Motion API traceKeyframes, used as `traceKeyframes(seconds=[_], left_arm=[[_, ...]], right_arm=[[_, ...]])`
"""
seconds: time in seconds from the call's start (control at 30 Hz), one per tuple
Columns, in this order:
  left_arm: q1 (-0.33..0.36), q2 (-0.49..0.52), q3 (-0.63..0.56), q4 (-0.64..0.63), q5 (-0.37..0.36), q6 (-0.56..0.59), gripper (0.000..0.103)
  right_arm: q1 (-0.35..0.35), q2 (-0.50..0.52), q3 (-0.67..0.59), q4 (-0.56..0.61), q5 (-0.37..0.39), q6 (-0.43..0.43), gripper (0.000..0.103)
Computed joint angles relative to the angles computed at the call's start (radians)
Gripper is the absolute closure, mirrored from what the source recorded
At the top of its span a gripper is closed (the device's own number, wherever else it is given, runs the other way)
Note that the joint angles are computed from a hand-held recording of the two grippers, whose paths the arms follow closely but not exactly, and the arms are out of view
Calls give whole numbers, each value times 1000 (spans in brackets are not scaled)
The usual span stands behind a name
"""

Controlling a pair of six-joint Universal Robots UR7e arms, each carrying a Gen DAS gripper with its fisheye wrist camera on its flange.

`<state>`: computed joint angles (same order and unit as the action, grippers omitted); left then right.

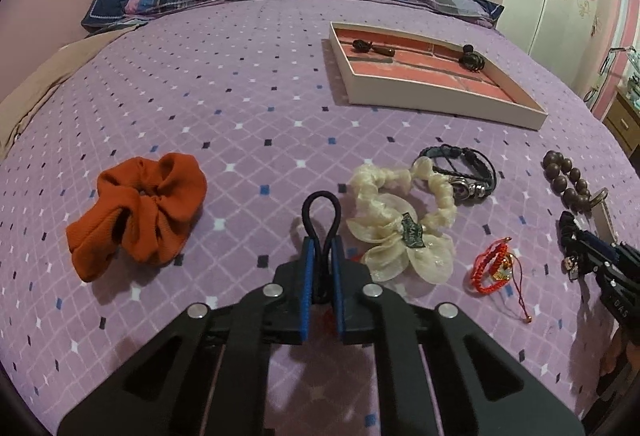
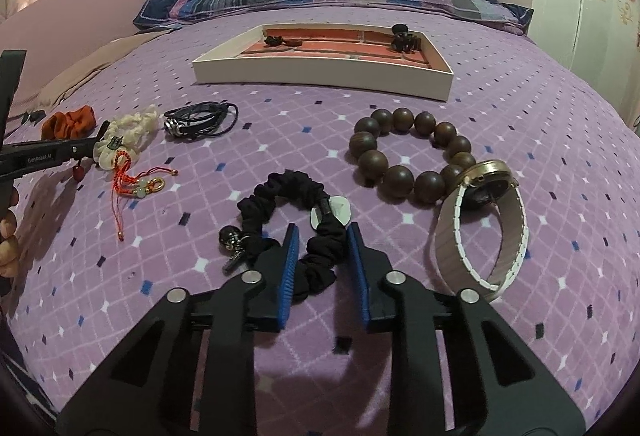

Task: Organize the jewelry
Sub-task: 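Close the left gripper on the black beaded hair tie while the right gripper grasps the black scrunchie, then carry the hair tie and scrunchie over the tray and open both grippers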

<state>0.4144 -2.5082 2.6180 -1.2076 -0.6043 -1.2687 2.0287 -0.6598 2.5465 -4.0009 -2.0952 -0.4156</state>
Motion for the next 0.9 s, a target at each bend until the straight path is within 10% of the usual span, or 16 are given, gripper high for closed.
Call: traceKeyframes(seconds=[0.9], left_arm=[[-134,15,-83,212,25,-220,94]], right_arm=[[85,-71,-104,69,-20,-32,91]])
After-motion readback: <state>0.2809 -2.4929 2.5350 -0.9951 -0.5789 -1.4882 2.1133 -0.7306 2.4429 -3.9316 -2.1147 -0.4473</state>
